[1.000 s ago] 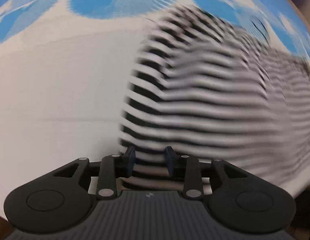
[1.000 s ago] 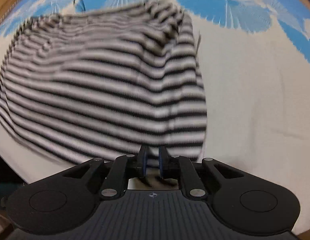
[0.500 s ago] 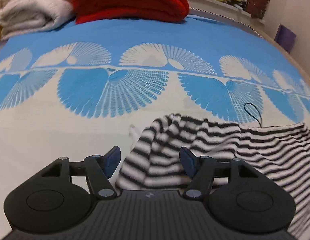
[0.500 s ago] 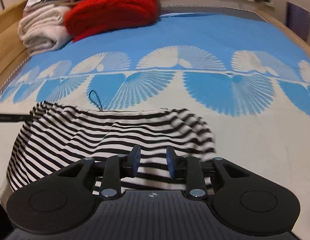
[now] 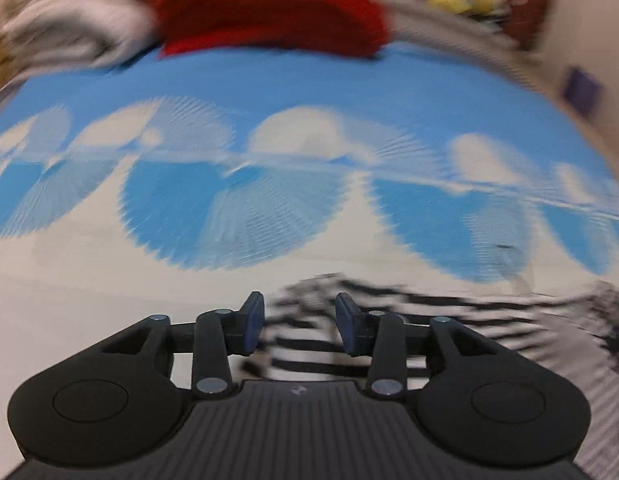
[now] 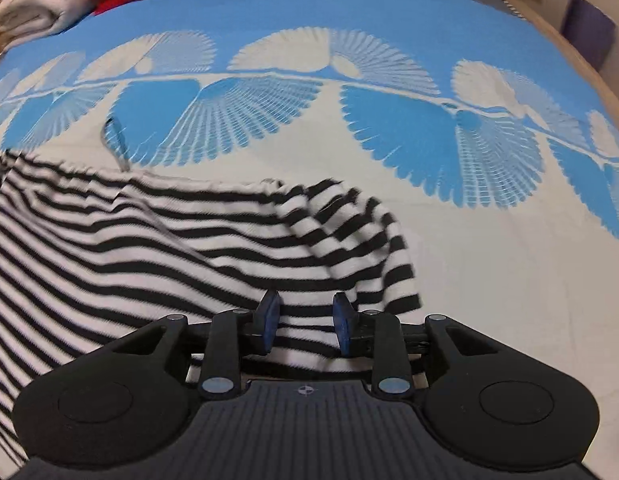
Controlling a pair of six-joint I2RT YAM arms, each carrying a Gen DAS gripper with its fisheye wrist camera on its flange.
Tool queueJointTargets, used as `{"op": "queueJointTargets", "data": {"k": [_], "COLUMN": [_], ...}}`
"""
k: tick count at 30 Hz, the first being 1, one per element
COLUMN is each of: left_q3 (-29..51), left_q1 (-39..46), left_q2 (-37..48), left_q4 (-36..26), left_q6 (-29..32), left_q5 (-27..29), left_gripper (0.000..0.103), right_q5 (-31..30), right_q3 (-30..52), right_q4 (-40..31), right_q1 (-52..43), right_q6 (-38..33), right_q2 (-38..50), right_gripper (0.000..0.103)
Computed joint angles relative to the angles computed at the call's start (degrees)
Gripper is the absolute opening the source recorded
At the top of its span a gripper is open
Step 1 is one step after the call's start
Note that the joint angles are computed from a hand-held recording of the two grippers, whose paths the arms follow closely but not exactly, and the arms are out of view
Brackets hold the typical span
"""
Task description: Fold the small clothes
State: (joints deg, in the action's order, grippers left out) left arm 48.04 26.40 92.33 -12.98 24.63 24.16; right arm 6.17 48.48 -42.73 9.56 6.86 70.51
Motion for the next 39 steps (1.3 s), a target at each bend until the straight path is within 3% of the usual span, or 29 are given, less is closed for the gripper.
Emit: {"op": "queueJointTargets", "data": {"k": [3,4,5,8,9,10,13,16,19,20,21,23,25,28,31,33,35,37,39], "left_q3": [3.0,4.0,3.5,-3.9,-5.7,-6.1,-1.8,-0.2,0.7,0.1,-1.9,-7.1,-8.2,-6.2,-4.6,-5.8,-9.0,-11.8,-12.4], "left_q1": [1.8,1.2,-0.2,-7.6,-8.1,-8.3,-6.7,-3.6,-1.1,-1.2,-1.9,-4.8,-4.9,-3.7,0.7,1.5,1.6,1.8,1.6], "left_q2": [-0.2,1.2,1.9,3.4,3.8,3.2,2.4,-0.9,-1.2,-1.1,-1.5,-1.9,-2.1,-3.5,-5.2,-4.8,-5.2,-7.4,-10.7], "left_q4": [-16.3,-22.1,-23.9,-13.3,-9.9,-9.3,-16.0,-22.8,-30.8,-31.3,-29.2,-20.8,-19.4,-23.6,-29.2,-27.7,-24.1,-22.0,-22.4], "left_q6": [13.8,19.2,22.4,22.2,22.2,21.8,16.6,20.8,31.1,33.4,34.8,32.8,33.0,30.6,35.0,36.9,39.3,41.5,39.9], "left_q5": [12.2,13.2,11.9,-1.4,-2.0,-1.9,-1.2,2.6,4.4,3.7,1.6,-4.7,-4.9,-4.2,-1.6,-5.5,-10.5,-11.0,-10.9], "left_gripper": [0.045,0.045,0.045,0.049,0.056,0.057,0.058,0.058,0.058,0.058,0.058,0.062,0.063,0.062,0.062,0.062,0.064,0.066,0.065], "right_q5": [1.0,1.6,2.8,4.5,4.2,4.0,3.7,-3.3,-18.0,-21.4,-21.3,-13.4,-5.6,-6.1,-8.8,-7.3,-0.2,0.0,0.2], "right_q3": [-1.1,-1.6,-2.1,-3.4,-3.6,-3.8,-3.2,-2.4,-1.5,-1.5,-2.1,-4.7,-7.3,-7.2,-5.2,-5.6,-7.7,-9.3,-8.7], "right_q4": [0.4,0.7,0.8,0.6,0.4,0.4,-0.8,-3.3,-8.8,-11.3,-12.9,-14.0,-14.6,-15.2,-17.2,-18.4,-19.4,-19.9,-21.0], "right_q1": [0.0,0.1,0.2,-0.9,-1.5,-1.9,-1.6,-2.2,-5.1,-5.4,-3.9,2.2,5.7,4.7,0.3,-1.5,-0.6,-1.0,-0.6], "right_q6": [0.2,0.0,-0.3,-1.2,-1.3,-1.2,0.7,0.8,-4.5,-7.5,-9.8,-11.7,-11.9,-11.9,-10.5,-10.9,-11.5,-13.8,-13.7], "right_q2": [-1.2,-1.5,-1.6,-0.6,-0.4,-1.1,-5.6,-13.2,-17.2,-16.9,-16.7,-15.1,-11.2,-13.0,-14.9,-15.3,-13.8,-16.0,-17.9], "right_gripper": [0.03,0.03,0.03,0.03,0.03,0.03,0.031,0.035,0.056,0.056,0.056,0.056,0.059,0.059,0.058,0.058,0.06,0.061,0.061]}}
